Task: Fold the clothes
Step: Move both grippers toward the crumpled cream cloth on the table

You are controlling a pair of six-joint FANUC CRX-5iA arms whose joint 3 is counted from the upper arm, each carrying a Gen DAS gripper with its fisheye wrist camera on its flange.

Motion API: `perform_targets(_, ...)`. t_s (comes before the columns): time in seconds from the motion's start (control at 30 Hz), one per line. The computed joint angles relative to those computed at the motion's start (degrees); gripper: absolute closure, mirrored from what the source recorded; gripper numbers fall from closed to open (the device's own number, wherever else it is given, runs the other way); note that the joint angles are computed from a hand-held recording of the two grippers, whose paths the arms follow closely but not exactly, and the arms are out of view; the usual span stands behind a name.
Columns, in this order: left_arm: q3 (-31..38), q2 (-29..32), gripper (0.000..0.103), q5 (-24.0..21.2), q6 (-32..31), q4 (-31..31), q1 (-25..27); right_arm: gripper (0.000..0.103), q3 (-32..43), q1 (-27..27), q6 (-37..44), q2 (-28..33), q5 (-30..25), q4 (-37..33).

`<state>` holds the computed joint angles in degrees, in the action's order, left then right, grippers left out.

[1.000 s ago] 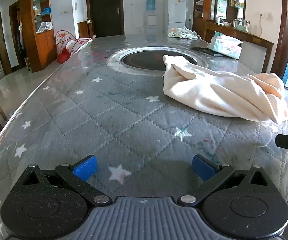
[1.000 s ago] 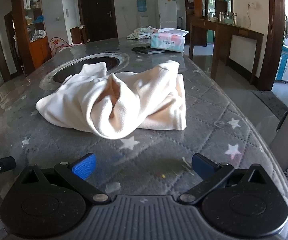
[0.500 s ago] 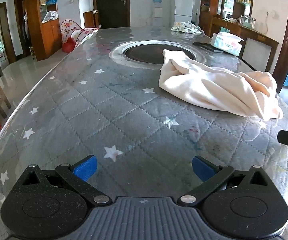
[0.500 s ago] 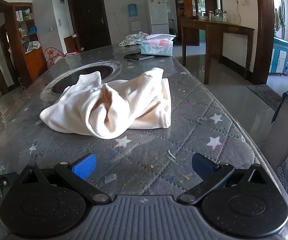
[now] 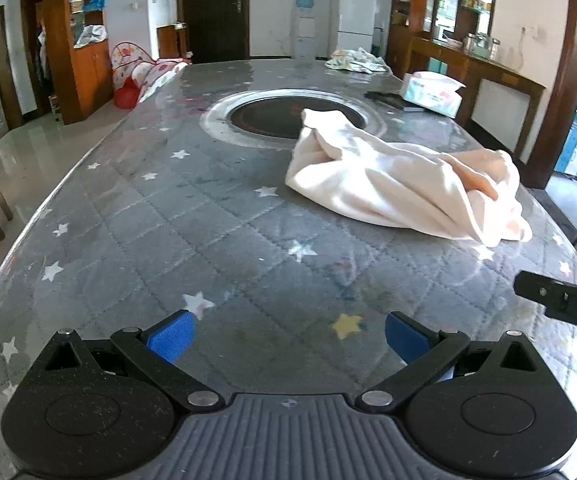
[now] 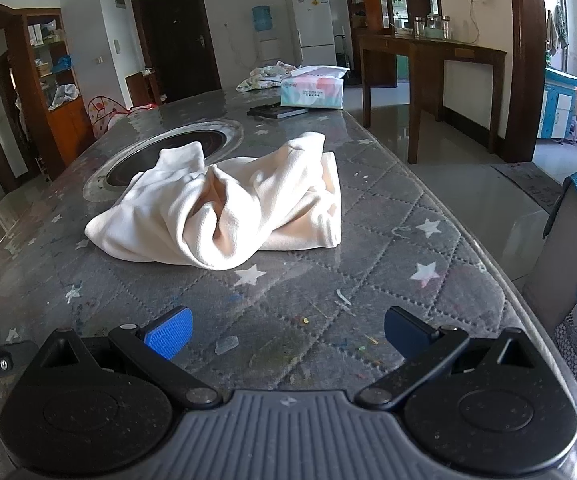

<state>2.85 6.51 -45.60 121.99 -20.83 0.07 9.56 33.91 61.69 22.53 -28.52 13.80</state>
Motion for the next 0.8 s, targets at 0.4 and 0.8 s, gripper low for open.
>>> perform_targets(0.4, -0.1, -0.6, 0.000, -0.2, -1.4, 1.7, -0.5, 0.000, -2.4, 0.5, -2.1, -1.8, 2.0, 2.8)
perform_targets(0.8, 0.1, -0.7, 0.000, -1.5, -2.3, 1.9, -1.5, 0.000, -3.7, 0.7, -3.3, -3.1, 2.1, 3.6)
